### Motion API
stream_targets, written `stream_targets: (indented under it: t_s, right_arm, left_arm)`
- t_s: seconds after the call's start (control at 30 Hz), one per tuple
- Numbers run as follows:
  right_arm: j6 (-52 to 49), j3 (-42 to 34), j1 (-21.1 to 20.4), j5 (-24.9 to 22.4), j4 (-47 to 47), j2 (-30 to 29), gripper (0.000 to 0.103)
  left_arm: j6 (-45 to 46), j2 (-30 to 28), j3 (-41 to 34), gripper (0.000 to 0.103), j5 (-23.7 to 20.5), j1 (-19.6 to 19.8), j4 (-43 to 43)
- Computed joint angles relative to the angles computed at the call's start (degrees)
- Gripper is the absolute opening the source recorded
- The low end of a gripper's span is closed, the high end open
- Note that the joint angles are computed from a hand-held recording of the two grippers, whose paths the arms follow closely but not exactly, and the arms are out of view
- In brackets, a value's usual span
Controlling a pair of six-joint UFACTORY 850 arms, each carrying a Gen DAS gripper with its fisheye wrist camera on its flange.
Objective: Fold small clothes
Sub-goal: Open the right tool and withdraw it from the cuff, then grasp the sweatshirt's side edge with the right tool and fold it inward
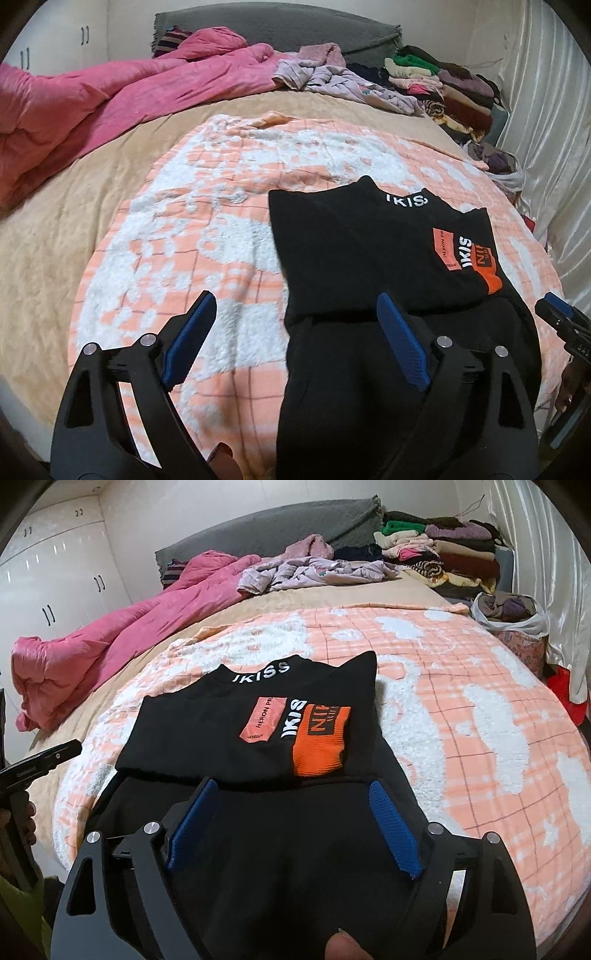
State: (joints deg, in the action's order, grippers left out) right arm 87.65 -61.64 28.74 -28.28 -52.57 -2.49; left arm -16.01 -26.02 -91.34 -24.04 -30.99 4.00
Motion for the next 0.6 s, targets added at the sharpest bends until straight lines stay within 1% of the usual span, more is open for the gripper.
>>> stream_targets:
  t_s: [0.33,0.6]
  right_arm:
    - [0.6,1.9,2.2,-2.3,-0.8,2.6,0.084]
    - [0.5,4.4,3.7,-3.4,0.4,4.4,0.084]
  left_arm:
    - [-0.4,4.6,6.4,0.084,1.7,0.8,-0.1]
    - [2.2,7.3,10.2,0.084,1.7,1.2,-3.4]
